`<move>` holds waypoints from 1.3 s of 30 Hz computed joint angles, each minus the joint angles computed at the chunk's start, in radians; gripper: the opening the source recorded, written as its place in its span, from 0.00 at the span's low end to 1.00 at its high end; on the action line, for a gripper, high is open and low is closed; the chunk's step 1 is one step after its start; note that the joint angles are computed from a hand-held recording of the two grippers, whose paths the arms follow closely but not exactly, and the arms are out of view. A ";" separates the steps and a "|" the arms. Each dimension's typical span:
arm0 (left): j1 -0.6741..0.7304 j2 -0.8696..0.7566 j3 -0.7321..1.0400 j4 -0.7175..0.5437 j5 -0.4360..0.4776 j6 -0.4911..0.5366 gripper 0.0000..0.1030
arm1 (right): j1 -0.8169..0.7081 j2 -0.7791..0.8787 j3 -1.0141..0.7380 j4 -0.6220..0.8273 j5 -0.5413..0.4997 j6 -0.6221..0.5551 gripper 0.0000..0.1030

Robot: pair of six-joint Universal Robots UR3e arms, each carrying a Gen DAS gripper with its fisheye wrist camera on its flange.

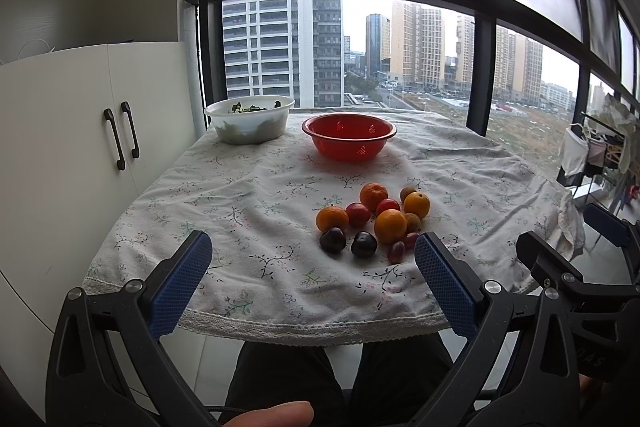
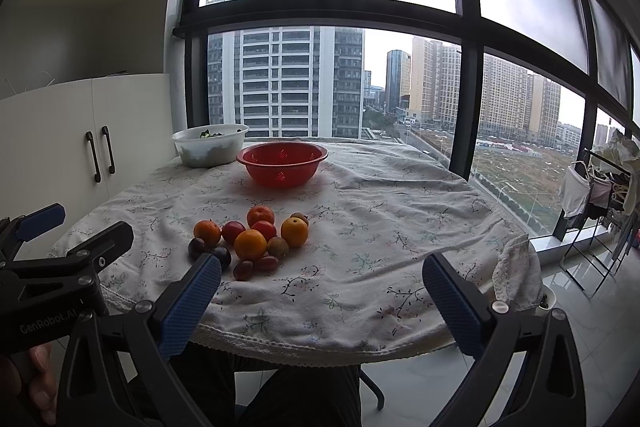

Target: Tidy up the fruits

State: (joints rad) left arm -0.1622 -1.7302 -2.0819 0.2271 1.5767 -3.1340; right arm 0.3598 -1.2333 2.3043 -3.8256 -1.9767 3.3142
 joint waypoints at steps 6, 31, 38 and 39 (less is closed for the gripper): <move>-0.010 -0.014 -0.002 0.015 0.010 -0.002 1.00 | 0.002 0.003 0.001 -0.003 0.000 0.000 1.00; -0.014 -0.020 -0.004 0.016 0.013 0.000 1.00 | 0.023 0.030 -0.012 -0.006 -0.019 0.008 1.00; 0.057 -0.052 -0.021 0.043 -0.117 0.031 1.00 | 0.018 0.033 -0.008 -0.007 -0.009 0.009 1.00; 0.070 -0.057 -0.010 0.030 -0.139 0.046 1.00 | 0.013 0.036 -0.003 -0.014 -0.002 0.009 1.00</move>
